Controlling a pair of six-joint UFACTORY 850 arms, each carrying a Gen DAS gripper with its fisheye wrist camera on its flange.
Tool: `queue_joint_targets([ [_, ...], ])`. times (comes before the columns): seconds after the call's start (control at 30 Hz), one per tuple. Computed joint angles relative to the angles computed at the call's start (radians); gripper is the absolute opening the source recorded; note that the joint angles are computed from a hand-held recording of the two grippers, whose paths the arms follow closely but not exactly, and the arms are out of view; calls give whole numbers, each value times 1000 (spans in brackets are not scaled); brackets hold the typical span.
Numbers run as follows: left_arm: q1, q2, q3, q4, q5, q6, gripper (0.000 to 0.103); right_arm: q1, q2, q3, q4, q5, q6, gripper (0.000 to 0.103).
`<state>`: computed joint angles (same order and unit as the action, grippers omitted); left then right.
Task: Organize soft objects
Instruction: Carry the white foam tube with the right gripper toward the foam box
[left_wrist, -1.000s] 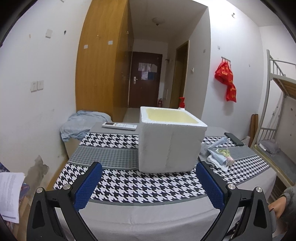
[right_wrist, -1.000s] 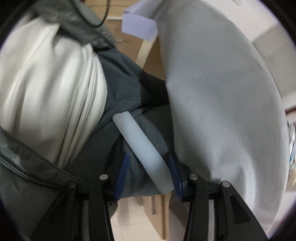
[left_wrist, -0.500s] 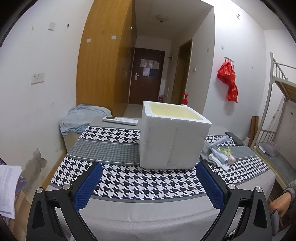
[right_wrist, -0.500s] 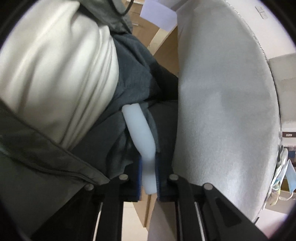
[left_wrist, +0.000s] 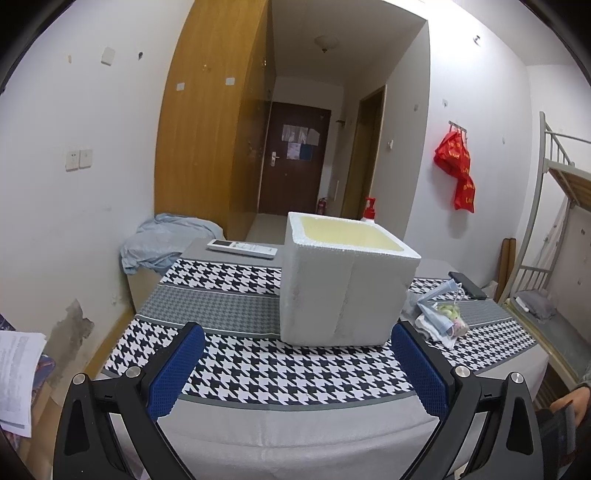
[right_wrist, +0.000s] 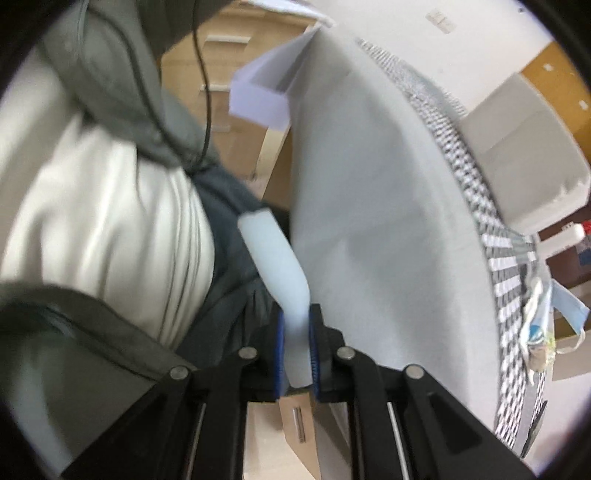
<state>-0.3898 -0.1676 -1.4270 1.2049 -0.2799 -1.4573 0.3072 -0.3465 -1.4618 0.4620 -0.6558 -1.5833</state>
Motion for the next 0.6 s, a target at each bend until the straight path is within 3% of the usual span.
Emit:
queue_joint_targets([
  [0.37, 1, -17, -18, 110, 15, -126, 102, -42, 61, 27, 489, 84, -246, 15],
  [0.6, -16, -17, -2, 419, -45, -456, 102, -62, 27, -46, 875, 91, -342, 15],
])
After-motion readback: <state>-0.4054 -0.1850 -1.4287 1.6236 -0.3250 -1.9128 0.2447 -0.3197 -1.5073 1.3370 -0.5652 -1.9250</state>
